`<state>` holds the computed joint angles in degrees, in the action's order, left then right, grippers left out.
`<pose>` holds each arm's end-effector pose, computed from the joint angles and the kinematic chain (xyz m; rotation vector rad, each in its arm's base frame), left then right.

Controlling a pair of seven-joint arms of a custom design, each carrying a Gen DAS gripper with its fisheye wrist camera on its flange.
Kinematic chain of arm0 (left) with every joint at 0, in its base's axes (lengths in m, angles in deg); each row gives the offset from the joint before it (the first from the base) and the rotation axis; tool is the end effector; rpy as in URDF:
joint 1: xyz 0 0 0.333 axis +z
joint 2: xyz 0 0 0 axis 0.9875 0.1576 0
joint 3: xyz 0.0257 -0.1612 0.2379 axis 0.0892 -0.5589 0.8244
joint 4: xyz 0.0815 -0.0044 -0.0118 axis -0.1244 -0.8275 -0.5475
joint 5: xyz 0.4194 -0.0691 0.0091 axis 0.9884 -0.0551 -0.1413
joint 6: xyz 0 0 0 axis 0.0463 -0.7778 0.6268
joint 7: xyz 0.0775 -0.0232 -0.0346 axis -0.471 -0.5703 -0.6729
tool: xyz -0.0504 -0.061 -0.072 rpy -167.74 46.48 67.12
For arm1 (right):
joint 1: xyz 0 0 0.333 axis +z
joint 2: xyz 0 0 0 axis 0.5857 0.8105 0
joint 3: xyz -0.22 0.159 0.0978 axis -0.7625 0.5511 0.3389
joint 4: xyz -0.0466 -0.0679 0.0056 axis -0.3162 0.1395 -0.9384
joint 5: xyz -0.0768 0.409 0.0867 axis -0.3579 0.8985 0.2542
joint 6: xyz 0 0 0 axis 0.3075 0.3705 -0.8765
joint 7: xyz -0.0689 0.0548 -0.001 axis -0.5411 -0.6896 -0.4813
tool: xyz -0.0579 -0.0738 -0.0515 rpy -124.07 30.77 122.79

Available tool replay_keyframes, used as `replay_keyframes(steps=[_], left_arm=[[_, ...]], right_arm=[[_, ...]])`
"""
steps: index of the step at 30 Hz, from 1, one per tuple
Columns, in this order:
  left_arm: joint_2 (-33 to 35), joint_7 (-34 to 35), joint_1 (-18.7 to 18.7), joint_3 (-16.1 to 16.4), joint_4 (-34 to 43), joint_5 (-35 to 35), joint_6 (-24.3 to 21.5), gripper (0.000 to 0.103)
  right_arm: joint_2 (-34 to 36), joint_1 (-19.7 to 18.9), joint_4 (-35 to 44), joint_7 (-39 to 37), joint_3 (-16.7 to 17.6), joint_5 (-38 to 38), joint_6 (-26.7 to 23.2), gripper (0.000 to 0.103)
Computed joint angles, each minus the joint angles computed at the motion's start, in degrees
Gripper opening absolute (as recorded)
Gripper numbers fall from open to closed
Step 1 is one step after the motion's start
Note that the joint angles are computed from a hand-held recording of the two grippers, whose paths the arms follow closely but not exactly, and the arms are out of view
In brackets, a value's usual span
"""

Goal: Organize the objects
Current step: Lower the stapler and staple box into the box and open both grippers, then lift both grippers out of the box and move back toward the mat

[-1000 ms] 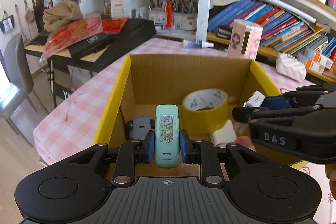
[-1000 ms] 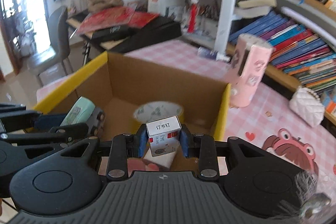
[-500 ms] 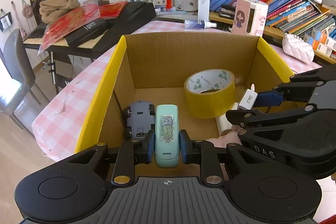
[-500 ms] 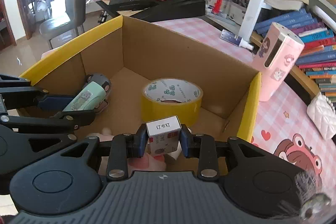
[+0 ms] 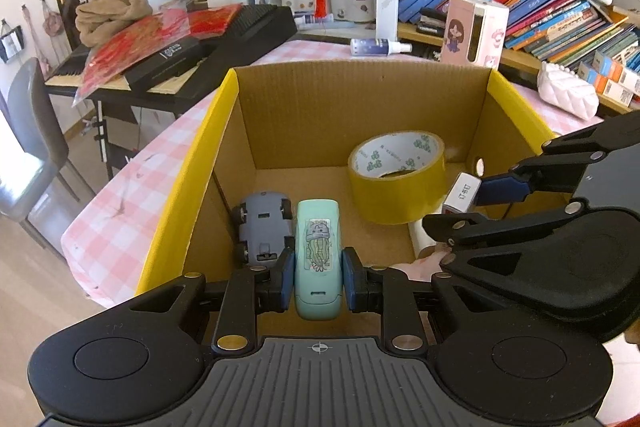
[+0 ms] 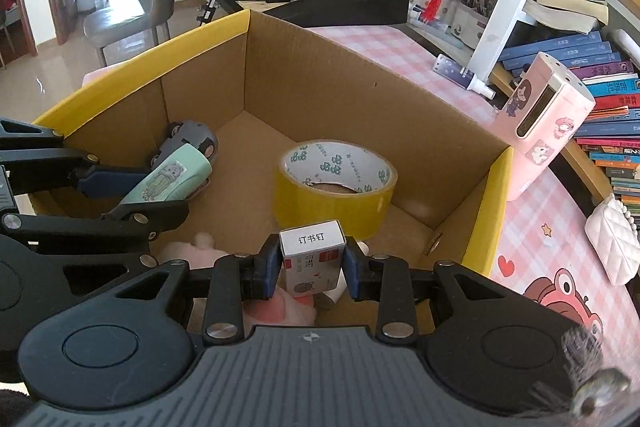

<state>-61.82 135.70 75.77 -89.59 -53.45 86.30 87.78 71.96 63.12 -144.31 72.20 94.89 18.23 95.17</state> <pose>0.4582 -0.1767 0.4888 -1.6613 1.8884 -0.7039 0.5094 0.3852 0.4857 -2.2542 1.1943 -0.5993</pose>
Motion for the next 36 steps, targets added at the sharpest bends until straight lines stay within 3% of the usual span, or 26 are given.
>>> replay_keyframes(steps=[6, 9, 13, 15, 20, 22, 30, 36], left_arm=[[-2.68, 0.64, -0.51, 0.30, -2.19, -0.49, 2.31, 0.030], [-4.69, -0.38, 0.42, -0.71, -3.55, 0.11, 3.50, 0.036], [-7.92, -2.41, 1.77, -1.88, -5.63, 0.88, 5.22, 0.049], [-9.94, -3.35, 2.20, -2.27, -6.94, 1.00, 6.16, 0.053], [-14.46, -4.48, 2.79, -2.84, -9.82, 1.02, 7.50, 0.061], [-16.18, -4.99, 3.16, -3.14, -10.92, 0.98, 7.91, 0.068], [-22.69, -3.50, 0.79, -1.36, -15.40, -0.99, 7.31, 0.070], [-29.76, -2.06, -1.08, -0.28, -19.71, -2.67, 4.65, 0.081]], right_arm=[[-1.97, -0.56, -2.68, 2.77, -0.08, 1.49, 3.57, 0.031], [-3.48, -0.90, -4.09, 5.86, 0.22, -0.95, 4.67, 0.038], [-6.17, -1.81, -6.18, 12.94, 1.12, -5.84, 5.74, 0.043], [-7.84, -2.71, -7.47, 18.04, 2.00, -10.14, 6.32, 0.051], [-12.80, -5.53, -11.06, 30.28, 5.19, -20.55, 6.72, 0.058], [-14.45, -6.55, -12.07, 34.35, 6.53, -23.62, 6.25, 0.060], [-21.62, -9.91, -16.45, 51.61, 12.35, -34.88, 2.52, 0.076], [-26.14, -8.42, -19.75, 57.58, 14.65, -36.05, -3.39, 0.082]])
